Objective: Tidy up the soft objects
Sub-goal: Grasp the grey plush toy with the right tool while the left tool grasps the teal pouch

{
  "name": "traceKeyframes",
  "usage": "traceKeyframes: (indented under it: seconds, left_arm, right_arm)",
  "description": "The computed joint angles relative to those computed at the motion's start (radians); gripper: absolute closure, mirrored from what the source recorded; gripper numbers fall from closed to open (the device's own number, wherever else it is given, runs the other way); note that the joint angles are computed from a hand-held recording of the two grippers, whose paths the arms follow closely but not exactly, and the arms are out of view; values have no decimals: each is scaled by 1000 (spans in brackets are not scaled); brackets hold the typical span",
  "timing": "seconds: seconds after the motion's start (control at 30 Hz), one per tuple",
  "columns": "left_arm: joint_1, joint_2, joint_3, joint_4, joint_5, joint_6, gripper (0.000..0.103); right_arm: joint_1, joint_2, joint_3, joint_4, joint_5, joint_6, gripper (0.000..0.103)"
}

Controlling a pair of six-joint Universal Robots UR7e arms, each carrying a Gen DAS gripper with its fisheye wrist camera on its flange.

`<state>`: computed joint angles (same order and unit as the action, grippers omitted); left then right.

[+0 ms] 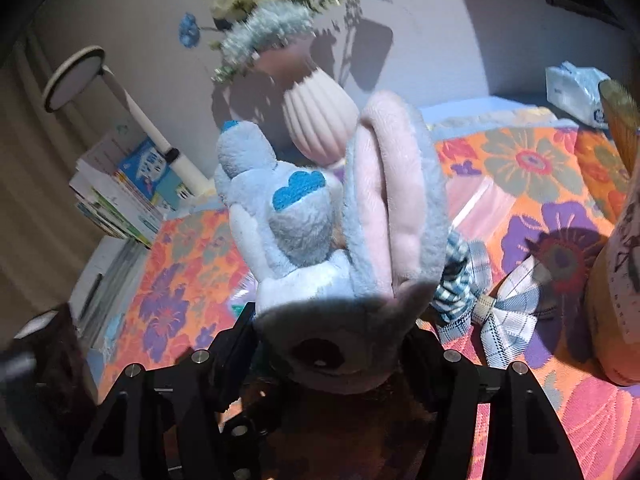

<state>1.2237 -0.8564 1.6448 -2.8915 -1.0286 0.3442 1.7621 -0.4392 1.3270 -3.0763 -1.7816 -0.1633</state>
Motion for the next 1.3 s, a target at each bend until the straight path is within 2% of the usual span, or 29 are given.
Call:
traceKeyframes:
  seconds: [0.1,0.3,0.43,0.57,0.7,0.77,0.87,0.93,0.97,1.0,1.03,1.07,1.1,1.13,1.23,1.3]
  left_arm:
    - [-1,-12,17,-34,-9,5,73]
    - [-4,-68,78,-93,-10,-6,73]
    - [8,-97,105,-103,-25,-40,73]
    - [13,-103,121,-131,-21,-45,73]
    - [16,-113,130,-128,-24,-49,74]
    - [11,-129,149,-141,-21,-36,74]
    - [12,-150,161,-134,-25,-12,74]
    - [18,-158,156,-89,-33,-1,73]
    - [22,-160,155,-69,-34,2,70]
    - [26,-163,157,-55,-36,-1,58]
    - [31,-165,157,-44,-36,-7,55]
    - [36,-167,157,-39,-29,-23,42]
    - [41,-167,155,-32,-24,-41,23]
    - [47,-169,154,-26,-23,-67,18]
    - [68,-175,133,18,-66,-121,17]
    - [73,-168,115,34,-60,-146,17]
  right_arm:
    - [9,-36,45,-36,25,2,40]
    - [38,-130,151,-47,7,-21,40]
    - [46,-180,184,96,-80,21,40]
    - [27,-213,207,254,-106,109,39]
    - [7,-233,240,297,-135,174,39]
    - [-1,-243,249,313,-154,210,36]
    - [-20,-274,285,280,-136,233,31]
    - [-23,-281,296,256,-140,234,19]
    - [-24,-282,300,240,-138,232,16]
    - [-23,-279,301,231,-135,231,13]
    - [-23,-274,300,222,-126,226,13]
    - [-24,-272,300,220,-120,218,13]
    - [-22,-260,292,219,-120,215,13]
    - [-20,-247,280,222,-130,211,13]
    - [-17,-217,254,236,-150,195,11]
    - [-6,-201,246,209,-181,166,11]
